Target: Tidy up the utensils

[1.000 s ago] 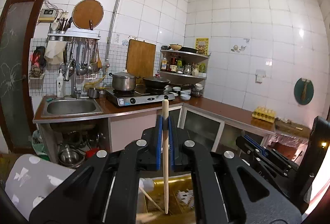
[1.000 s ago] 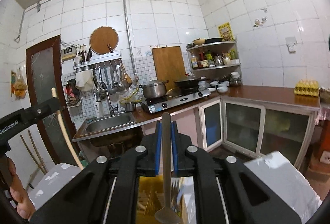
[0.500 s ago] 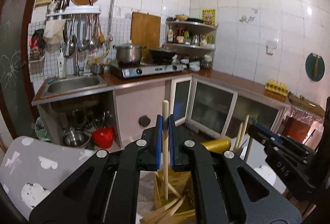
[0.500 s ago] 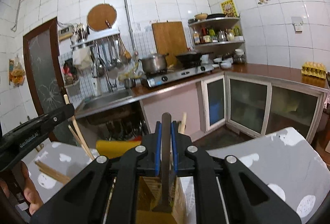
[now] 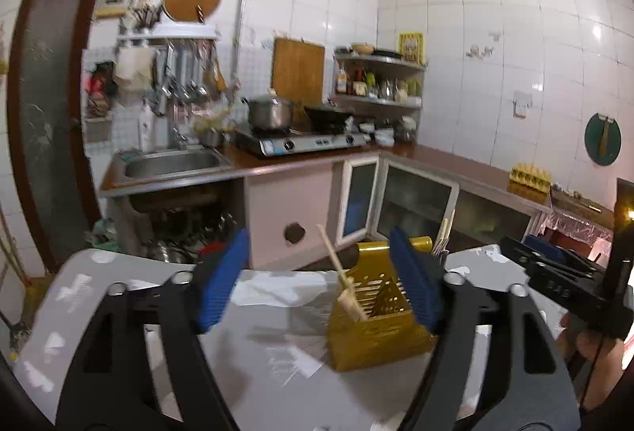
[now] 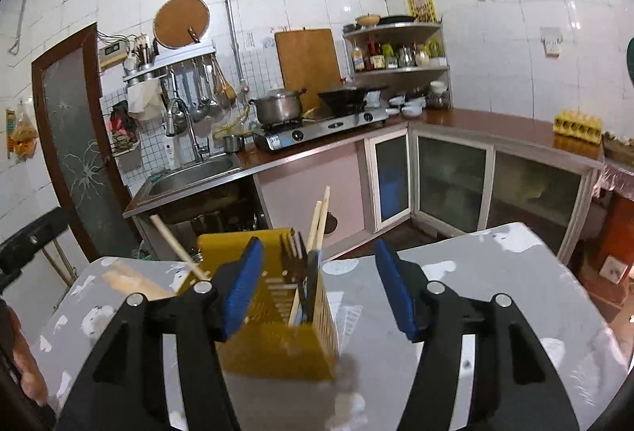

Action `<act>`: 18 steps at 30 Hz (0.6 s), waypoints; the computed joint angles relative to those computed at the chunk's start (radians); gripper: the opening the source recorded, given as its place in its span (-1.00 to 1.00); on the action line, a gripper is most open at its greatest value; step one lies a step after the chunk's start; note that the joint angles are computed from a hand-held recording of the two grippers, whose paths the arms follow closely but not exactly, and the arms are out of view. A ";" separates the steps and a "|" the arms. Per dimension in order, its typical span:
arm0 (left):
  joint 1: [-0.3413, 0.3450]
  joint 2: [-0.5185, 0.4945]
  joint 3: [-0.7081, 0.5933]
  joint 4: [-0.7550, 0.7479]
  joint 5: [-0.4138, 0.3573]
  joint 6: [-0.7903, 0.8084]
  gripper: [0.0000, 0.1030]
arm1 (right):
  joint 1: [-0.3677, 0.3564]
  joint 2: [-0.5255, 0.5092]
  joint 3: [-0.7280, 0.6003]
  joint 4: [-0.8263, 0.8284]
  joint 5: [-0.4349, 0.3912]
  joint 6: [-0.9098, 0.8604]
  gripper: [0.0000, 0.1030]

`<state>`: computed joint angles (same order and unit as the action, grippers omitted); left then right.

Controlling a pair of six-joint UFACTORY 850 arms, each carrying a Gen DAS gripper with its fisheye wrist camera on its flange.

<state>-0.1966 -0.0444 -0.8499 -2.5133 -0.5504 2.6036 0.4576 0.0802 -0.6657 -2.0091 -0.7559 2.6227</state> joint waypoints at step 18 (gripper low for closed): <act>0.397 0.449 0.516 0.399 -0.249 -0.213 0.90 | 0.687 0.063 0.161 0.483 -0.509 0.013 0.91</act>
